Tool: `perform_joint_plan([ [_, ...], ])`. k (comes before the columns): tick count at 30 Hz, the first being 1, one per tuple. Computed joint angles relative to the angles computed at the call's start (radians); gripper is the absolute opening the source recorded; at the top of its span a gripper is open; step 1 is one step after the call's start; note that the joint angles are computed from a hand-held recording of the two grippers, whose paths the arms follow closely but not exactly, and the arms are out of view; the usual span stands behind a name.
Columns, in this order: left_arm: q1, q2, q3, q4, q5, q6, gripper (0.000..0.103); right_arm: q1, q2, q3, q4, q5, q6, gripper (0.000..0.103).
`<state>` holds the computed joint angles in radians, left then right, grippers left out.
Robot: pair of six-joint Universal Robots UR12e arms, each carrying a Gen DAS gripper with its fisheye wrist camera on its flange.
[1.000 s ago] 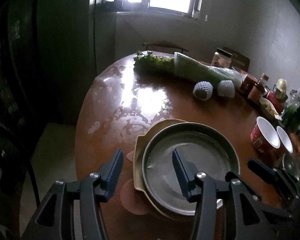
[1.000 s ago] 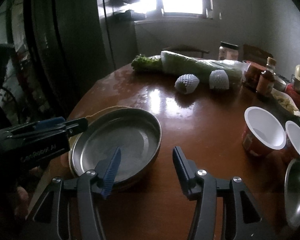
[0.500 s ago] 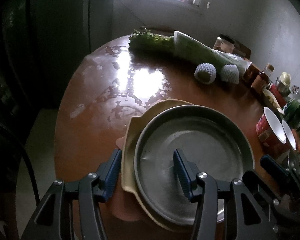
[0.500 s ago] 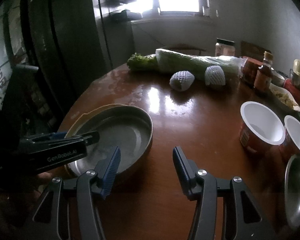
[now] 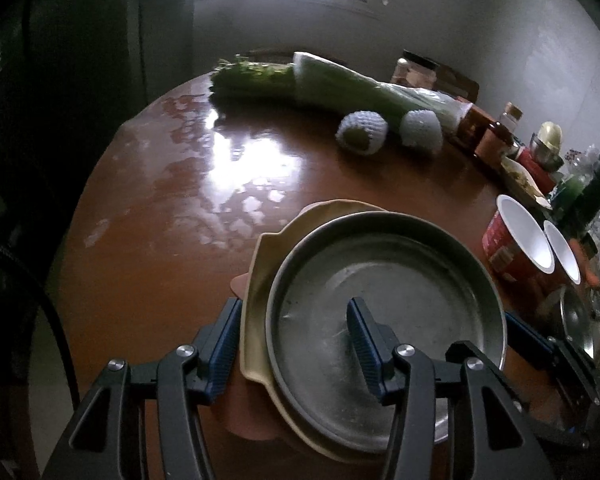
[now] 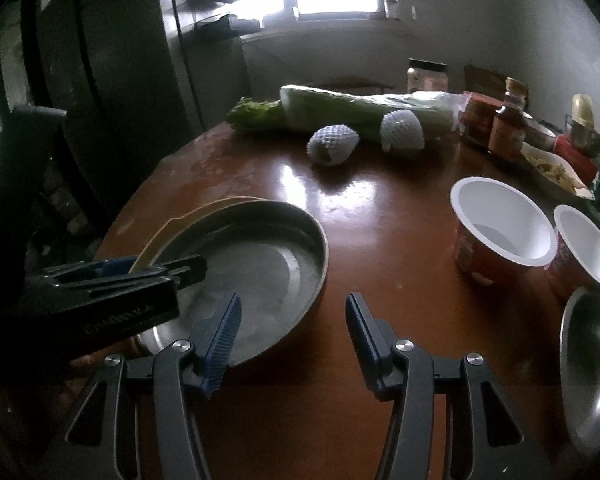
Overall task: Organize plates and bowls
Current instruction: 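Open the left gripper to release the silver plate on the stack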
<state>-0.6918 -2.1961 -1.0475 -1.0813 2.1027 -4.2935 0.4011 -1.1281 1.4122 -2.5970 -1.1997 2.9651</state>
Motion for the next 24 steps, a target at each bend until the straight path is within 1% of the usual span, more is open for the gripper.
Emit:
perform_joint_plan([
  [5, -0.001, -0.023, 0.035, 0.002, -0.009, 0.024, 0.053, -0.011, 0.000, 0.002, -0.005, -0.008, 0.019, 0.056],
  [8, -0.002, -0.040, 0.066, -0.025, -0.003, 0.028, 0.053, -0.018, 0.000, 0.003, -0.004, -0.008, 0.027, 0.056],
  [13, -0.002, -0.059, 0.096, -0.038, -0.001, 0.035, 0.053, -0.027, 0.002, 0.004, -0.008, -0.006, 0.037, 0.056],
  [17, -0.005, -0.075, 0.124, -0.062, 0.010, 0.033, 0.053, -0.037, 0.007, -0.002, 0.007, 0.012, 0.053, 0.056],
  [19, -0.006, -0.080, 0.134, -0.074, 0.020, 0.025, 0.053, -0.039, 0.008, 0.000, 0.001, 0.017, 0.054, 0.056],
  [21, -0.012, -0.083, 0.139, -0.073, 0.049, 0.022, 0.053, -0.044, 0.007, 0.004, -0.007, 0.029, 0.058, 0.056],
  [24, -0.019, -0.091, 0.163, -0.125, 0.089, 0.011, 0.053, -0.050, 0.006, 0.005, -0.010, 0.045, 0.068, 0.056],
])
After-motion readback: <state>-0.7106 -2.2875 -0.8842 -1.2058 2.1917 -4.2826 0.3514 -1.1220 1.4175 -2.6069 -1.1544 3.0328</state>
